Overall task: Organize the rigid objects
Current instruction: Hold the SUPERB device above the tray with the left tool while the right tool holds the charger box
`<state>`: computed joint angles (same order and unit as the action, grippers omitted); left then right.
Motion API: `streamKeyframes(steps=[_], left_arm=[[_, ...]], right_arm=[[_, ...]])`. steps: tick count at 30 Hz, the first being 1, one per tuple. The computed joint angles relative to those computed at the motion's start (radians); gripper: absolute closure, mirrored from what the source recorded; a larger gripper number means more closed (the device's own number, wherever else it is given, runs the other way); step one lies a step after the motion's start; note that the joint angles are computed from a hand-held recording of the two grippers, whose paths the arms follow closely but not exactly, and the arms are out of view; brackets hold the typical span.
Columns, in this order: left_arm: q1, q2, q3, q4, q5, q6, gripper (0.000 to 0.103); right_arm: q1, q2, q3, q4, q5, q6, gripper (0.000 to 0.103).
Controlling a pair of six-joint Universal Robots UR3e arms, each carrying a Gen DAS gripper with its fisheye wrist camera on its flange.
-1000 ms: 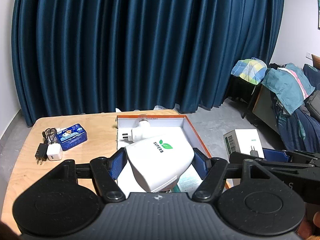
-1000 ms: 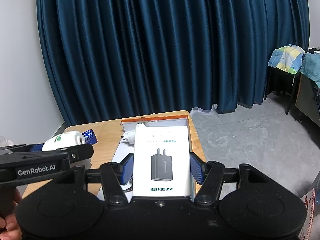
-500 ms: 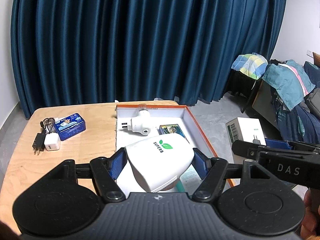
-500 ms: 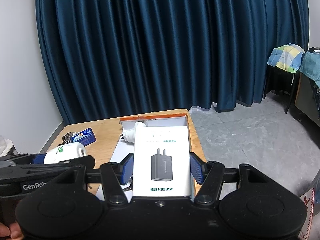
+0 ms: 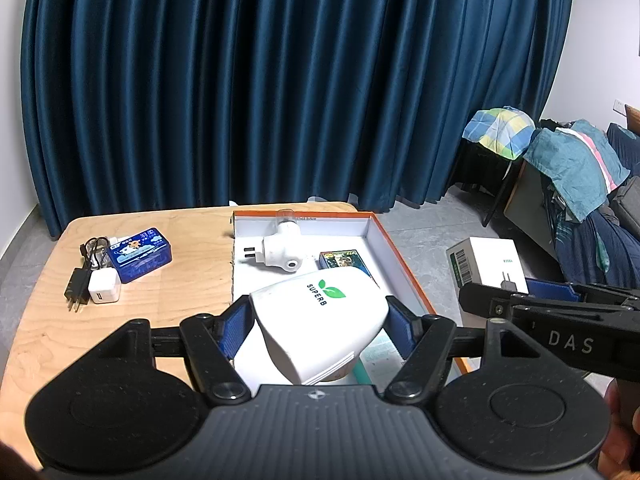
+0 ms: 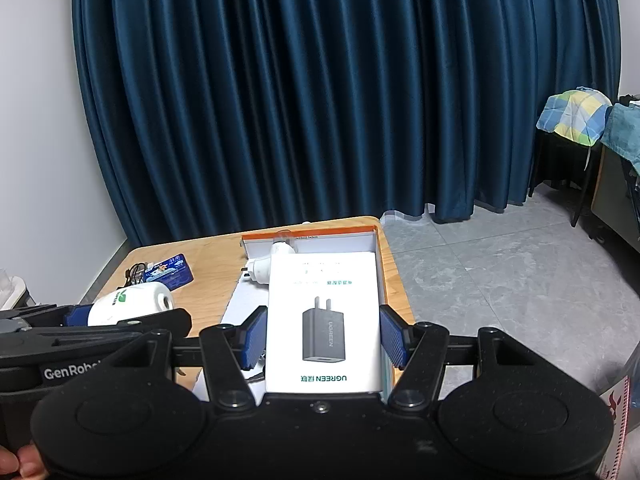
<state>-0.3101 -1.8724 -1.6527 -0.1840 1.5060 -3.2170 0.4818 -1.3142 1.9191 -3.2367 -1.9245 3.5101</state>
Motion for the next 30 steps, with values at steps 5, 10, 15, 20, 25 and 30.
streamKeyframes(steps=[5,10,15,20,25,30], left_arm=[[-0.001,0.001,0.000,-0.003,0.000,-0.001,0.032],[-0.002,0.001,0.004,-0.009,0.002,-0.003,0.032],[-0.002,0.000,0.007,-0.013,0.000,-0.004,0.032],[-0.003,-0.001,0.007,-0.013,0.003,-0.006,0.032],[-0.005,0.000,0.004,-0.011,0.006,-0.012,0.032],[-0.003,0.002,0.002,-0.013,0.004,-0.014,0.032]], right_arm=[[-0.001,0.001,-0.003,0.004,0.003,0.002,0.033],[-0.002,0.000,-0.003,0.007,0.005,0.002,0.033],[-0.003,-0.004,0.002,0.007,0.007,0.003,0.033],[-0.005,-0.008,0.005,0.010,0.012,0.001,0.033],[-0.006,-0.021,0.014,0.015,0.016,0.001,0.033],[-0.003,-0.032,0.024,0.022,0.014,0.006,0.033]])
